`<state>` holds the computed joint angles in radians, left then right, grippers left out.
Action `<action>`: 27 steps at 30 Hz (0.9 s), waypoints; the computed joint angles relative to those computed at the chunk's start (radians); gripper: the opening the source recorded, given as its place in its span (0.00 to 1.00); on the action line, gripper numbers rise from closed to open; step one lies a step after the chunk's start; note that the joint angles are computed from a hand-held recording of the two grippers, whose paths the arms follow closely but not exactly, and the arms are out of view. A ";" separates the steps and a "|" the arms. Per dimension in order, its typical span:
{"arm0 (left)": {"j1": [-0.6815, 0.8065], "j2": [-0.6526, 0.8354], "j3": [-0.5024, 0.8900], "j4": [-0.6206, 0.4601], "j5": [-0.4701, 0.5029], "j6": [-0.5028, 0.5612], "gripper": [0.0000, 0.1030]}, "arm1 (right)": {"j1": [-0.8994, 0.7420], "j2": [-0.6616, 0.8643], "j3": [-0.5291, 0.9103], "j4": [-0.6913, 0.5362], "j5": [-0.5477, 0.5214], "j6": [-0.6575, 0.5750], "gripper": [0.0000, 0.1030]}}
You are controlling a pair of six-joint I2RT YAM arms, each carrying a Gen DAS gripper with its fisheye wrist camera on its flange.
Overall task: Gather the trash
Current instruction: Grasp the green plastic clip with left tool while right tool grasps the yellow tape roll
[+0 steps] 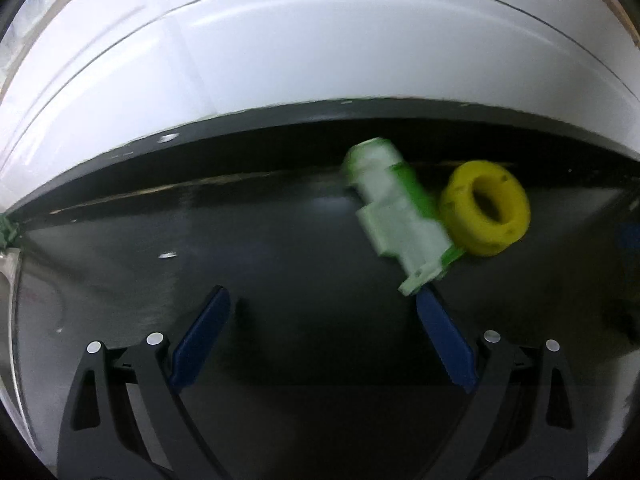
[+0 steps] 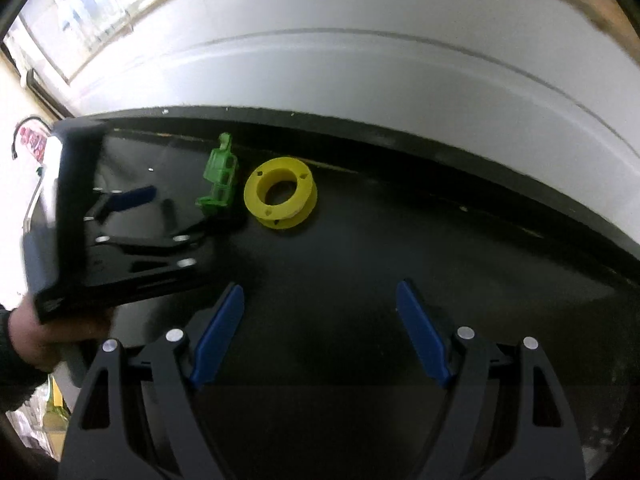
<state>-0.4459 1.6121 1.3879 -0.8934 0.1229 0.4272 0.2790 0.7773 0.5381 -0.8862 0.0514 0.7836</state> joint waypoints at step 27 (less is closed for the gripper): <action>0.039 0.326 0.450 -0.304 0.273 0.070 0.85 | -0.201 0.271 -0.072 0.429 -0.129 -0.470 0.47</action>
<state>-0.4065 1.9383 1.8382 -1.1977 0.3957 0.4977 0.0784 1.0481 0.4657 -0.4574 -0.0777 0.3136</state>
